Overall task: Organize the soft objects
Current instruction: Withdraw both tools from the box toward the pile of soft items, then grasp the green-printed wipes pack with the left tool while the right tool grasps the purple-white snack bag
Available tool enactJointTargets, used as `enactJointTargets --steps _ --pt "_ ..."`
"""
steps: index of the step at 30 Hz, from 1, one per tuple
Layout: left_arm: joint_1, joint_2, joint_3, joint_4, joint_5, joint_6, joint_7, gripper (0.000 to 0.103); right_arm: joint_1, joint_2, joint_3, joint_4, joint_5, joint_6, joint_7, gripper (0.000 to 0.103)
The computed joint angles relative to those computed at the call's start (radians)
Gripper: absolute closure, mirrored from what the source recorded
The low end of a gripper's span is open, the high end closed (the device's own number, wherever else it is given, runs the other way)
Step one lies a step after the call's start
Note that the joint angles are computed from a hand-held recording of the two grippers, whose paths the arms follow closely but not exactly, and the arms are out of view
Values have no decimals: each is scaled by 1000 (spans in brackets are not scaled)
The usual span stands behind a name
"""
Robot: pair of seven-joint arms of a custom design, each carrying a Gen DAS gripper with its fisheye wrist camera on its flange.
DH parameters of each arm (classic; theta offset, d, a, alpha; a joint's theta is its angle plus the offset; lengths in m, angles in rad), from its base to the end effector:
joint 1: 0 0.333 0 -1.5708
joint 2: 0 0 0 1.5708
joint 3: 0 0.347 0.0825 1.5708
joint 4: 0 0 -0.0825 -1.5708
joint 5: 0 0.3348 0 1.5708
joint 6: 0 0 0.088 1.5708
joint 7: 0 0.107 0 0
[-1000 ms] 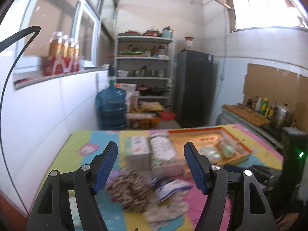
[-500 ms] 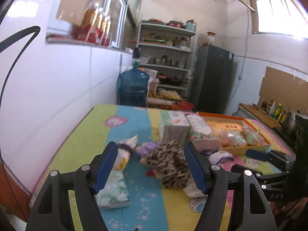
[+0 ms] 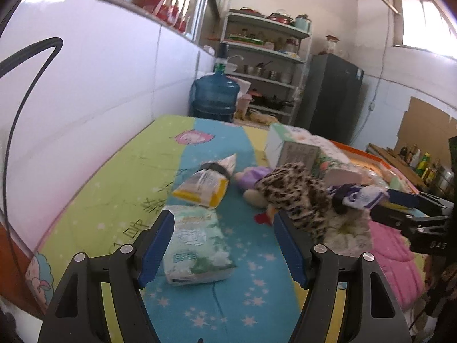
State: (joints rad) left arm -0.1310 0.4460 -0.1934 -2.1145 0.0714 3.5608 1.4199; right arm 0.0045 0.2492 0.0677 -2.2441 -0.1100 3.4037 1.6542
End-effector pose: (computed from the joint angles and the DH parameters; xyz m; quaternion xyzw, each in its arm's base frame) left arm 0.5842 -0.1882 0.3970 -0.5569 0.6745 -0.4280 0.2273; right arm 0.5692 0.0507 0.4358 -0.6657 0.6030 -0.2885 0.3318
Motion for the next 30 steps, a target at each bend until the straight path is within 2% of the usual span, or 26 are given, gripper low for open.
enactJointTargets --steps 4,6,8,13,18,23,24,25,26,27,28,29,30 --pt "-70 21 69 29 -76 -32 31 29 -19 14 18 15 -7 -10 6 26" --pt "-71 28 72 39 -84 -51 40 29 -44 22 42 23 -18 -15 11 26" --pt "-103 34 101 51 -111 -73 56 29 -61 30 57 31 -25 -21 16 26" --pt "-151 54 147 93 -157 -140 73 29 -71 41 66 47 -30 -29 11 26" --pt "-165 74 165 124 -162 -183 63 29 -40 50 36 63 -23 -30 -18 26" --pt "-170 81 169 129 -156 -172 57 30 48 51 -52 71 10 -17 -75 26" --pt "-154 79 153 124 -151 -166 55 35 57 52 -62 75 13 -17 -89 26" --pt "-137 81 134 123 -145 -157 51 43 59 52 -63 76 14 -19 -99 29" --pt "-137 83 136 122 -147 -151 48 44 38 52 -43 80 3 -23 -109 32" --pt "-124 84 123 122 -142 -146 45 45 17 50 -23 81 -4 -27 -113 44" --pt "-101 86 99 121 -132 -138 40 48 -16 51 11 84 -17 -36 -116 66" --pt "-95 83 92 113 -129 -128 38 50 -48 52 44 87 -28 -43 -116 72" --pt "-91 82 88 109 -125 -119 36 51 -83 53 80 86 -37 -44 -114 73"
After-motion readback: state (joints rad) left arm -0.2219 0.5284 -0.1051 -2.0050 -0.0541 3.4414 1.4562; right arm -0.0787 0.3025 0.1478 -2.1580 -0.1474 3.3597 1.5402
